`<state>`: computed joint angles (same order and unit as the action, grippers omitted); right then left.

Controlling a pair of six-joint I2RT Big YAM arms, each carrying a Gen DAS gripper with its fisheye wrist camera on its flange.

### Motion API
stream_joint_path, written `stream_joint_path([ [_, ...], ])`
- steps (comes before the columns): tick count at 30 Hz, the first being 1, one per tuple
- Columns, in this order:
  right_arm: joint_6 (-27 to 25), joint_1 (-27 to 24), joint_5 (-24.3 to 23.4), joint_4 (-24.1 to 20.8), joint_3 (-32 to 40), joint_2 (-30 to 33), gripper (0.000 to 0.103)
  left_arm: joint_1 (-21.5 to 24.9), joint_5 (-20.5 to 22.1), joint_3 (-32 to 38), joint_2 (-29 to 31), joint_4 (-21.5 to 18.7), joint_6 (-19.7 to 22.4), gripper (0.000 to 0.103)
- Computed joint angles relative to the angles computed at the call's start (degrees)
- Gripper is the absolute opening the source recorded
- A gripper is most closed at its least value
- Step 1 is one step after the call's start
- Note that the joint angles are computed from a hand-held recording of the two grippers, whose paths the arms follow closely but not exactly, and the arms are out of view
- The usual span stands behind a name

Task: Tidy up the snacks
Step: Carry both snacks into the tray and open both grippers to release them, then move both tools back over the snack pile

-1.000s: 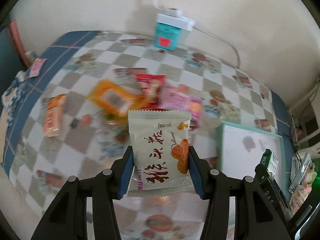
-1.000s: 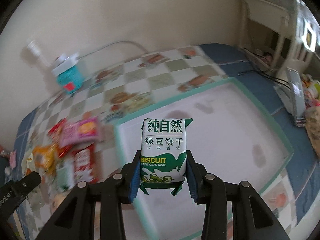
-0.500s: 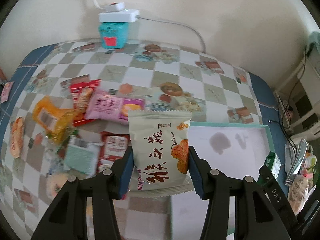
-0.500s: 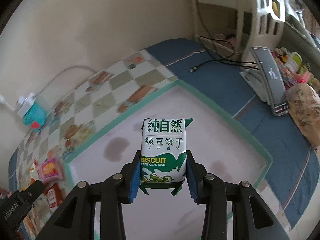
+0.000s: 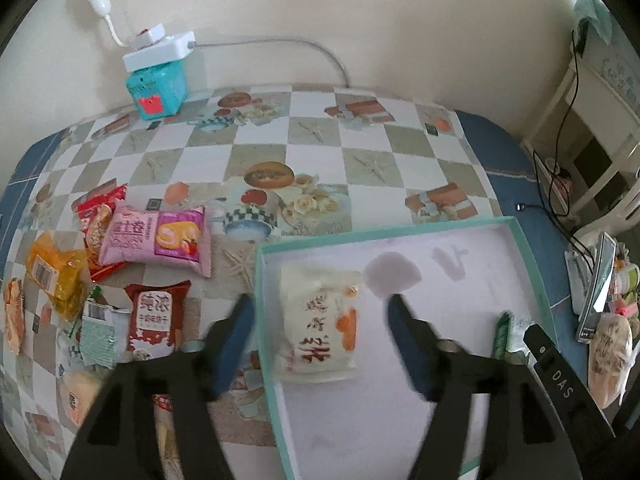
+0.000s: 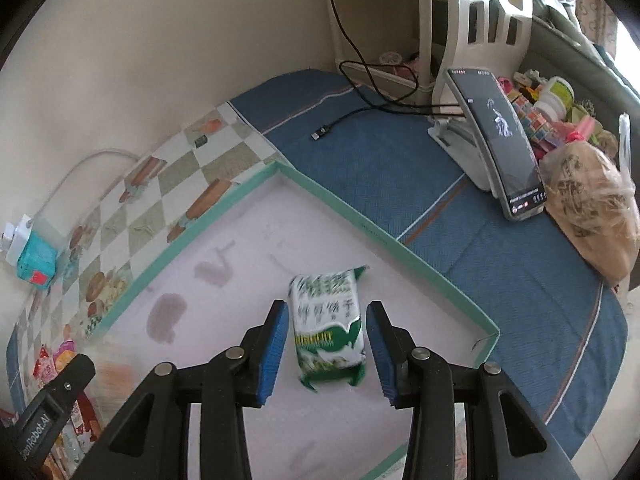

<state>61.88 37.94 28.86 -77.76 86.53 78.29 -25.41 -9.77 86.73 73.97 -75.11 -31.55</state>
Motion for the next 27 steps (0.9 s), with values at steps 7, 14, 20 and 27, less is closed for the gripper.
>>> stream_joint_path([
  [7, -1.16, 1.34, 0.87, -0.51, 1.90, 0.37, 0.073, 3.56, -0.92, 0.89, -1.61, -3.07, -1.29, 0.090],
  [14, -2.78, 4.86, 2.09, -0.45, 5.46, 1.85, 0.093, 9.68, -2.04, -0.15, -5.52, -7.50, -2.52, 0.092],
  [20, -3.72, 9.66, 3.56, -1.03, 9.29, 4.35, 0.103, 16.28, -3.99, -1.47, -10.04, -10.93, -2.40, 0.093],
  [27, -5.01, 15.18, 4.66, -1.80, 13.17, 7.72, 0.103, 26.04, -6.17, -4.97, -16.59, -12.36, -0.05, 0.101],
])
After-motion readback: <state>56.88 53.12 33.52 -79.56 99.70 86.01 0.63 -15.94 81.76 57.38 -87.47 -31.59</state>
